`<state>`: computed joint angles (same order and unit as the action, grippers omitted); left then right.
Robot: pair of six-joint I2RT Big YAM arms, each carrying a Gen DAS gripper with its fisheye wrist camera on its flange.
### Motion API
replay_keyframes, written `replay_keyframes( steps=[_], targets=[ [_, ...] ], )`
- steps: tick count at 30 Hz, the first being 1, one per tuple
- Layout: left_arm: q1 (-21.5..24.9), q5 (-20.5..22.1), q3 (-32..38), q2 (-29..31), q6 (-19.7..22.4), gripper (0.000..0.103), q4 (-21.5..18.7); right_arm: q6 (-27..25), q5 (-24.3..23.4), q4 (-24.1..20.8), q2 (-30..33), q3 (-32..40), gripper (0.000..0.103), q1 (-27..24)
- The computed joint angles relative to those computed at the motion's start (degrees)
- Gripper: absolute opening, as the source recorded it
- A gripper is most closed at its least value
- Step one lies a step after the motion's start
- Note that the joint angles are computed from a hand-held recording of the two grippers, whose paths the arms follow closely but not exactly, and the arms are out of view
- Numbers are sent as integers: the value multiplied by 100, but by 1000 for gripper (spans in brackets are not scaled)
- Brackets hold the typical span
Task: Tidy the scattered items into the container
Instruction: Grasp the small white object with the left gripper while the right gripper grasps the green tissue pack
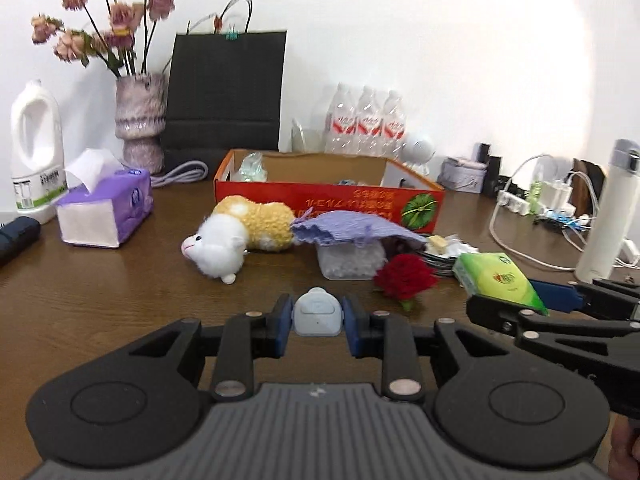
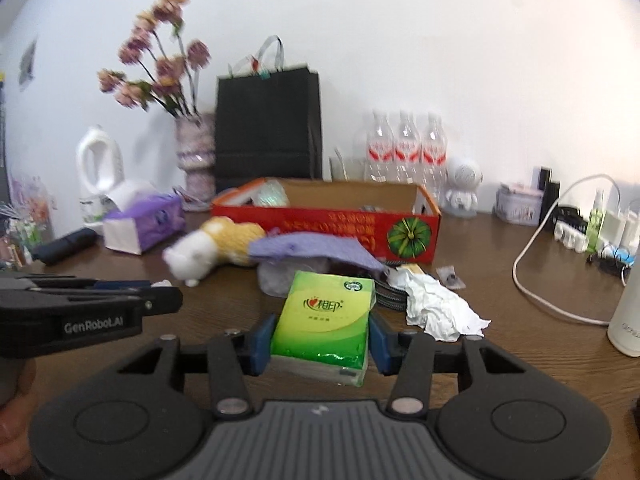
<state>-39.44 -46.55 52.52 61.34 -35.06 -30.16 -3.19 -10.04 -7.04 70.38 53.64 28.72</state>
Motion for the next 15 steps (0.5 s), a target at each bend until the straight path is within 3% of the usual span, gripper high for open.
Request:
replay_keyframes(
  steps=[4, 9, 15],
  targets=[
    [-481, -507, -73, -126, -440, 28, -358, -77, -141, 94, -389, -383, 47, -1],
    [-761, -729, -110, -157, -793, 28, -699, -112, -132, 191, -669, -666, 47, -9],
    [-615, -689, -100, -124, -533, 28, -368, 41, -86, 310, -589, -603, 48, -71]
  ],
)
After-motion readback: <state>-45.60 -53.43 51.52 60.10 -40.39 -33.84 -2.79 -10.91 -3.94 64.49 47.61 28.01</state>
